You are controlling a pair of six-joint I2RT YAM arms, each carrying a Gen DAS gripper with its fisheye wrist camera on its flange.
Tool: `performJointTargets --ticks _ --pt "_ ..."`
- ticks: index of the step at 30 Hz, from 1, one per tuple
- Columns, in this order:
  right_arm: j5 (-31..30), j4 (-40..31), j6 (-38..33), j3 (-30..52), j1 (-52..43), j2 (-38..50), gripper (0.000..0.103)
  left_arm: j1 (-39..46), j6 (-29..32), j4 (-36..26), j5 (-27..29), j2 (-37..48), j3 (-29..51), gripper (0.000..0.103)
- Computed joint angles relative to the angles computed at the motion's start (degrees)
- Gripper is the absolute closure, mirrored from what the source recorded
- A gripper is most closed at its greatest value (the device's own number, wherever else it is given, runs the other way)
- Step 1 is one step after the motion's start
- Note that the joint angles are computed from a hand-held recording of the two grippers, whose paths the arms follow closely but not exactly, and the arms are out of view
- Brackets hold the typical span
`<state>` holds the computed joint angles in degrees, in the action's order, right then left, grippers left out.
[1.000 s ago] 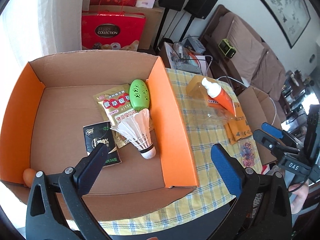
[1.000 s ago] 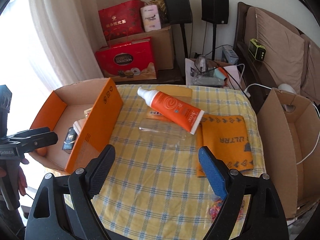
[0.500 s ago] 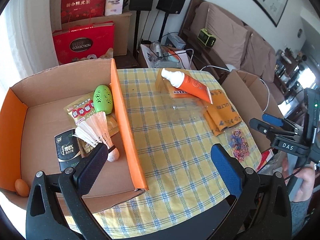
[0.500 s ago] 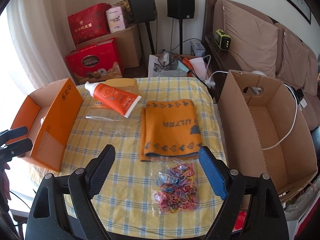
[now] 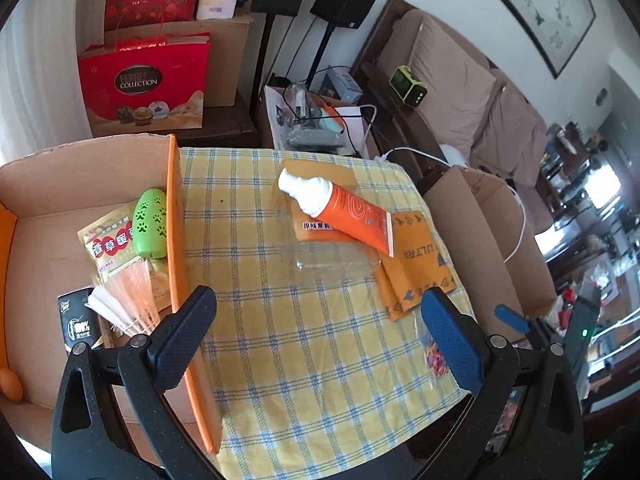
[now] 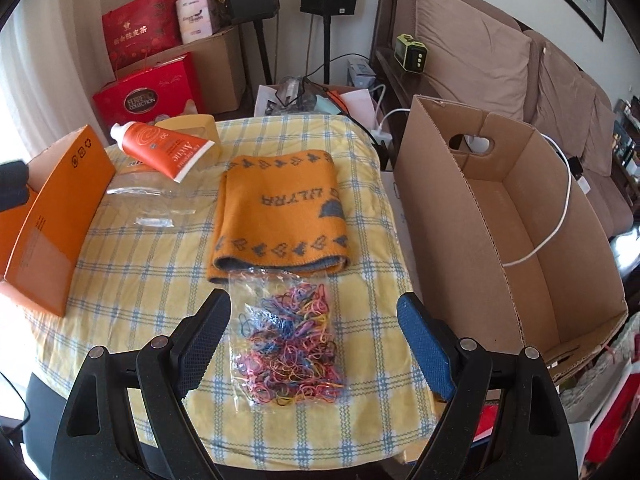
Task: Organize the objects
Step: 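Withdraw both tools from the box over the remaining table items, then grasp the orange sunscreen tube with the left gripper while the right gripper grasps the rubber band bag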
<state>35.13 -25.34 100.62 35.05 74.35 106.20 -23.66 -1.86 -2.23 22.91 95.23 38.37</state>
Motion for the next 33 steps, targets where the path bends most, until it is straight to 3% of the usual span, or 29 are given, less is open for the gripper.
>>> performJointTargets --ticks 10,13,27,33 --pt "-0.2 6.5 1.7 -2.6 0.3 2.4 0.018 0.3 -11.0 -4.2 2.2 17.3 18.5 0.005" --pt "-0.4 8.3 0.9 -2.8 -0.2 3.4 0.018 0.0 -12.5 -3.4 2.5 19.9 20.5 0.006" --pt "-0.7 10.6 -1.2 -1.5 -1.8 6.6 0.019 -7.5 -13.5 -6.2 -8.1 25.6 27.2 0.009" --pt "-1.5 10.9 -3.6 0.5 -2.5 9.3 0.02 -8.0 -14.4 -7.2 -9.1 28.2 29.3 0.01"
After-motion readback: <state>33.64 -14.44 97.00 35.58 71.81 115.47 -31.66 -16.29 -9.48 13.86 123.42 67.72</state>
